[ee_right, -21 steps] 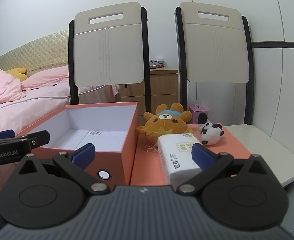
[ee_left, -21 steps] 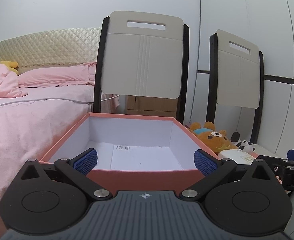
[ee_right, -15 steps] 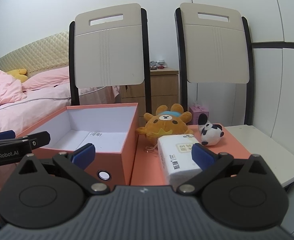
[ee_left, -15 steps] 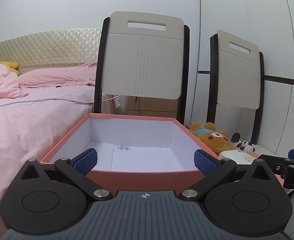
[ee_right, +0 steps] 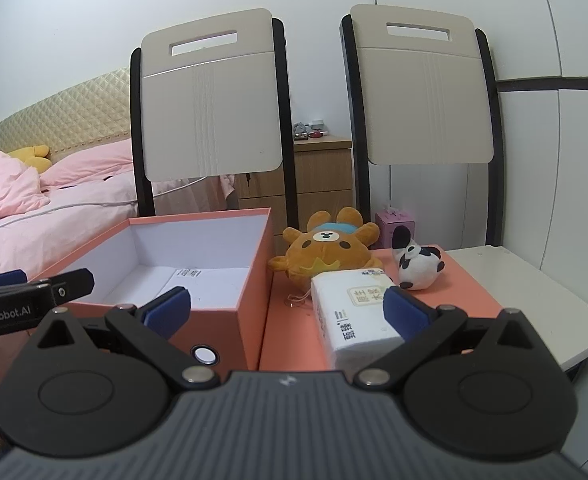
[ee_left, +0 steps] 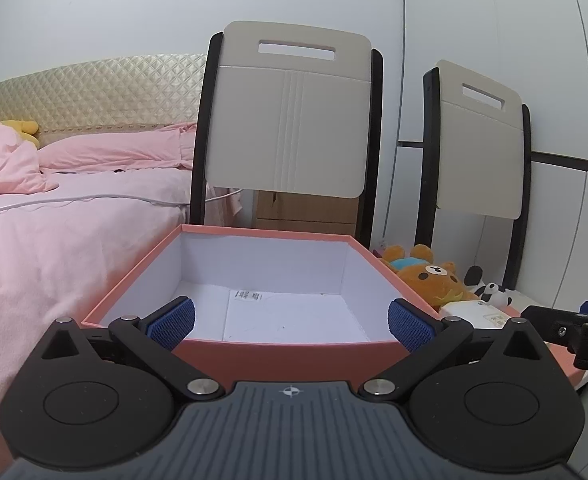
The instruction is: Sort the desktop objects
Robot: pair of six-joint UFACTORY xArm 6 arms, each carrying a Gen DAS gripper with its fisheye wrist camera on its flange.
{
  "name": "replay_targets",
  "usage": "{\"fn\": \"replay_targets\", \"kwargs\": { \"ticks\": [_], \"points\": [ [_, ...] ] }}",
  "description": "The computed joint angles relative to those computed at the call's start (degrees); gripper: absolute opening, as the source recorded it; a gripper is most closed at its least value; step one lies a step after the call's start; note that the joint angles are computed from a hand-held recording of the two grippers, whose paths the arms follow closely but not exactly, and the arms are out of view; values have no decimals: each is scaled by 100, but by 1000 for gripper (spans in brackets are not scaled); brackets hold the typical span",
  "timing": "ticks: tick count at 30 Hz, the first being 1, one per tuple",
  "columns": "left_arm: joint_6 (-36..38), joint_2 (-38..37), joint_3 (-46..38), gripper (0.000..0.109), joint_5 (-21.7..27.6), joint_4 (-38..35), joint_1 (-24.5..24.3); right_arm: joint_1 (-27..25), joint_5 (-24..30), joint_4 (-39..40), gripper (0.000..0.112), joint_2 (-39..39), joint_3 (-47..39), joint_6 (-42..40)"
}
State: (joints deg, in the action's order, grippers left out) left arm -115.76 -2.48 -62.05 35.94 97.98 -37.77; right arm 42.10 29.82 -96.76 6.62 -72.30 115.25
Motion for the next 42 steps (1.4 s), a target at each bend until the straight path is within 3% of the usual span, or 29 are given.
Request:
{"fn": "replay_targets", "kwargs": {
  "ticks": [27,34,42],
  "points": [
    [24,-25,9,103,4,32,-26,30,94,-29,103,-29,31,94],
    [-9,-54,44,103,109,92,-71,33,56,-225,103,-94,92,499],
    [-480,-8,77,103,429,600,-282,-126,138,-980,103,-292,436,1247]
  ]
}}
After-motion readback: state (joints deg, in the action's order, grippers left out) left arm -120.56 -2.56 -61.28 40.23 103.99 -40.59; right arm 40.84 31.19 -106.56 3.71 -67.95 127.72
